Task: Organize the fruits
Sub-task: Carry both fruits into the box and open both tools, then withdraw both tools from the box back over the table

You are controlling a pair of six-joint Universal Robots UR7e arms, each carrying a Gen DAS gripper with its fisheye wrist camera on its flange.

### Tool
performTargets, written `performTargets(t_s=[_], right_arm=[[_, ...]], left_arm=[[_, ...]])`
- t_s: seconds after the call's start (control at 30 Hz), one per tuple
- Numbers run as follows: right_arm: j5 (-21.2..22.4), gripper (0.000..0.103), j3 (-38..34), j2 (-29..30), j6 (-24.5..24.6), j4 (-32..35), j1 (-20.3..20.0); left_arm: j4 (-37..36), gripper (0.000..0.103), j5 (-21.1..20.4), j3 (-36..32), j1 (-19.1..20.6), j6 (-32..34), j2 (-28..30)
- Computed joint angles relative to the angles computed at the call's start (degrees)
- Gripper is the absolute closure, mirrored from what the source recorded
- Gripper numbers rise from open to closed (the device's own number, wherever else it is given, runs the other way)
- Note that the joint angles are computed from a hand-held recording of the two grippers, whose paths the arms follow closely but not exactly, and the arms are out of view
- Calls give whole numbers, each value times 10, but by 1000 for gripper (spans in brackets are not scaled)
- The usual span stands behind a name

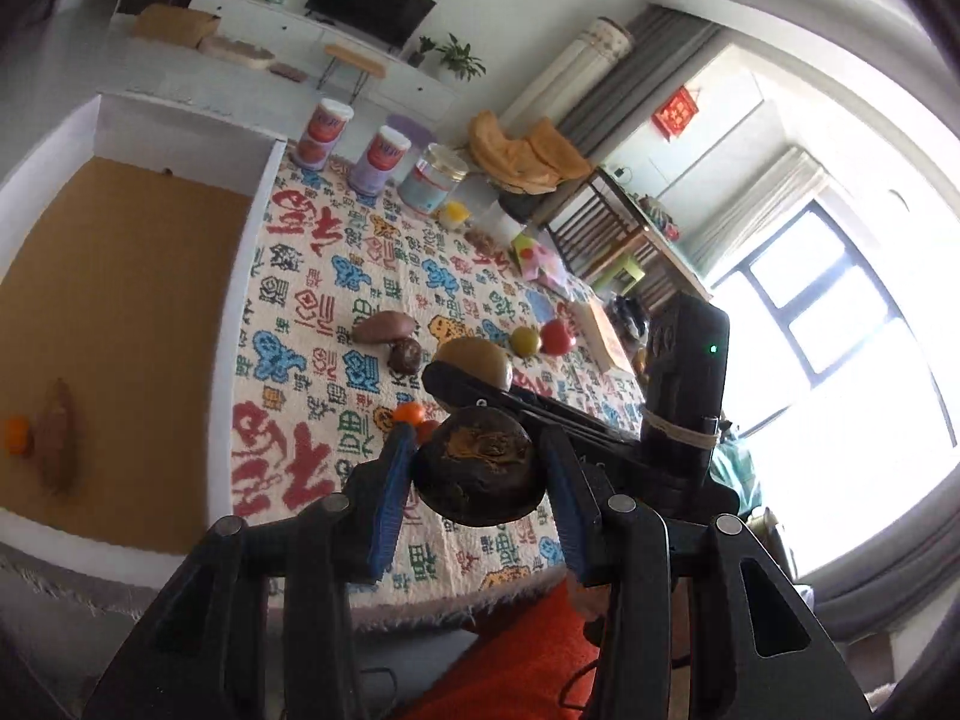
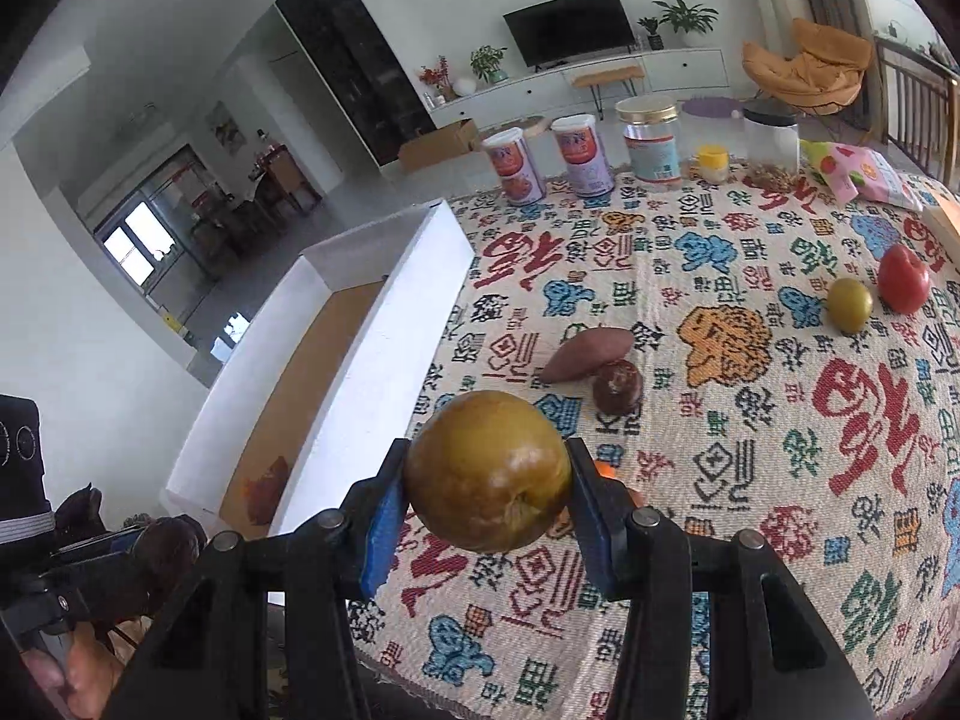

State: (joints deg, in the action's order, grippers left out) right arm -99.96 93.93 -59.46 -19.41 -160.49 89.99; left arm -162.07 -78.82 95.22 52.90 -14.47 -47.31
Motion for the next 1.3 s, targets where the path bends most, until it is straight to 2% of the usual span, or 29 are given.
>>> performTargets(t_s=[0.07,0.1,0.23,0.37,0.6,0.67,0.73,0.8,0.87,0.9,0.97,1.03,1.1,1.2,1.27,1.3], right_arm=[[15,53,-22,30,-3,32,22],[17,53,-35,47,-7,48,32],[-6,53,-70,108,-34,76,68],[-35,53,-102,161,-56,111,87],[-104,53,-122,219,-105,110,104],[-122,53,-124,229,-119,98,106],[-127,50,-118,231,-129,78,106],[-122,40,-109,225,-140,59,106],[-106,28,-85,206,-159,25,105],[-95,27,-64,191,-176,-3,103],[-69,16,-10,154,-217,-78,90],[-51,6,46,117,-249,-158,70],[-48,6,94,86,-270,-228,46],[-53,6,142,62,-307,-340,6],[-71,6,146,46,-287,-351,-19],[-81,6,144,36,-271,-346,-30]], left_arm=[[-8,59,43,8,12,-11,-20],[-12,59,78,10,18,-16,-25],[1,59,200,-7,56,-37,-12],[25,59,251,-28,94,-63,13],[30,58,317,-31,107,-63,40],[18,50,330,-27,107,-62,42],[1,35,340,-24,104,-45,44],[-13,23,360,-18,95,-44,43],[-45,23,363,-7,84,-38,38],[-61,23,362,-3,76,-31,36],[-92,22,354,-1,58,-8,39],[-117,22,329,-6,37,34,49],[-140,19,291,-12,15,80,62],[-143,14,211,-27,-10,124,88],[-117,14,161,-49,-17,137,113],[-100,14,153,-61,-21,136,128]])
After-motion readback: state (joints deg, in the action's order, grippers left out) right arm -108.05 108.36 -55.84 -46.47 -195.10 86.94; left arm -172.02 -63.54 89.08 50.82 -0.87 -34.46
